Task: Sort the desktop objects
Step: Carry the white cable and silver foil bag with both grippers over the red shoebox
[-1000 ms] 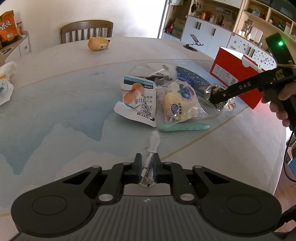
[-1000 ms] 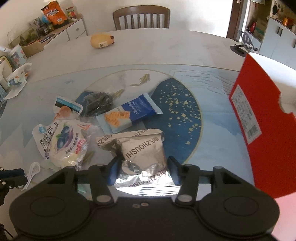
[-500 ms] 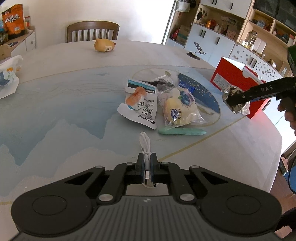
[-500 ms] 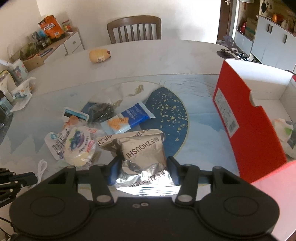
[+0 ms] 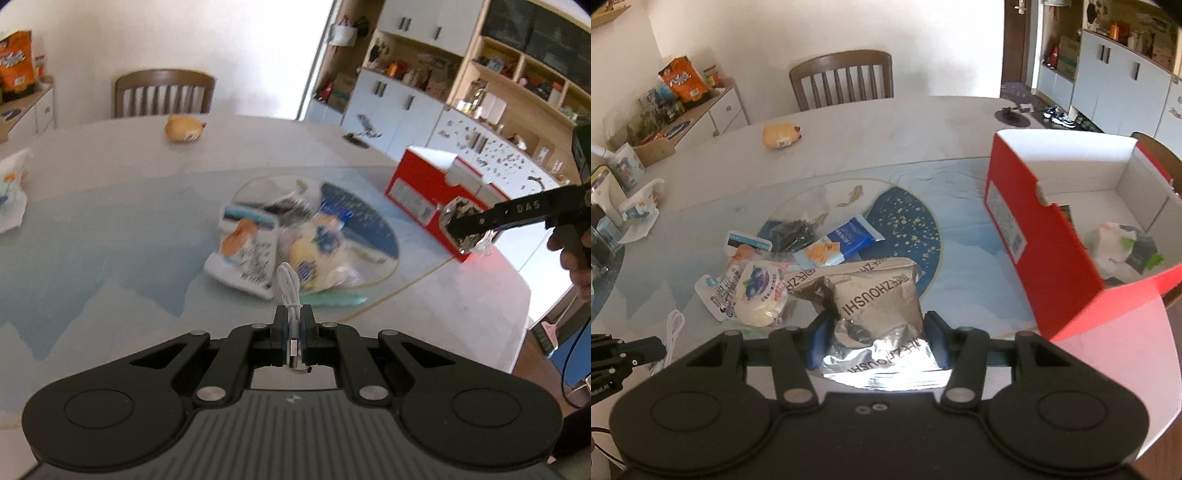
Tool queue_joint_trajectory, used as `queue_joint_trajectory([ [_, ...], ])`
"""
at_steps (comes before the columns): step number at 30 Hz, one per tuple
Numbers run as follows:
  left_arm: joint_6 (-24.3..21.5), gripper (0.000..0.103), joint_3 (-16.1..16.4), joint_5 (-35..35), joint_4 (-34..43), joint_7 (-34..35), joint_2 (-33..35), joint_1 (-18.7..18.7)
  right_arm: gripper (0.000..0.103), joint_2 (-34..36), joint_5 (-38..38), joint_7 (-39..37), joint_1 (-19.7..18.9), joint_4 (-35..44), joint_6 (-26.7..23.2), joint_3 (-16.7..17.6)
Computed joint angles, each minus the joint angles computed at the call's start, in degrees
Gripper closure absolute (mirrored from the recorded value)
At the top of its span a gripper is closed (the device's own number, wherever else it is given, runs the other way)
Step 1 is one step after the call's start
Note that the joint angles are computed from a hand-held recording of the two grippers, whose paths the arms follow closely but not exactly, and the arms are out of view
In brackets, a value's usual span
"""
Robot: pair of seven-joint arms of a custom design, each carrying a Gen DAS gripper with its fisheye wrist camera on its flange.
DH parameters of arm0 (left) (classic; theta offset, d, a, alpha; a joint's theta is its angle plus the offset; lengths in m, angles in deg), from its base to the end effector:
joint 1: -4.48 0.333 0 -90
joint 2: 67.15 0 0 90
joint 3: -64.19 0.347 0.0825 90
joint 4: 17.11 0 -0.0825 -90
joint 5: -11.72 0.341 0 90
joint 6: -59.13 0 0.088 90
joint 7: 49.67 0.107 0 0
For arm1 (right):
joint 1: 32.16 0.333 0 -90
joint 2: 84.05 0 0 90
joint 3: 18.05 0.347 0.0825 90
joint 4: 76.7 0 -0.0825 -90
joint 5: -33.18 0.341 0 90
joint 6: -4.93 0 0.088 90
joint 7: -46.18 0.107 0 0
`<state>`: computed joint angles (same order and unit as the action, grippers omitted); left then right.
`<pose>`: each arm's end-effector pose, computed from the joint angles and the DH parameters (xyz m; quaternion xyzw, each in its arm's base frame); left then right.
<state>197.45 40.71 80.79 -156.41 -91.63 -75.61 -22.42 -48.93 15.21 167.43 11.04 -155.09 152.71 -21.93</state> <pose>0.2860 -0.3437 0.4305 -0.7795 0.4584 -0.3319 0.2685 0.5638 0.4874 0.4698 -0.7844 0.5312 -0.1822 0.2634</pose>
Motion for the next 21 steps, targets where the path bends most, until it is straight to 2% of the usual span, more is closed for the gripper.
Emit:
queue_joint_trajectory([
  [8,2.1,0.098,0.8,5.2,3.3,3.3,0.4,1.1,0.050,-5.2,-5.5,7.4,2.3,-6.0,1.1,-2.4],
  [12,3.3,0.098,1.3,7.2,5.5,5.3,1.6,1.6,0.050,-7.5,-9.0,11.3,2.4,-8.4,1.1,-2.5],
  [17,3.5,0.098,2.1,8.4,9.6,8.4,4.5,1.7,0.050,-10.1,-12.7,14.9,1.0,-11.3,2.3,-1.8],
  [21,2.5,0.098,2.8,8.4,13.6,10.5,7.4,1.4,0.050,-11.5,-13.1,14.6,-1.5,-12.8,3.9,-0.6],
])
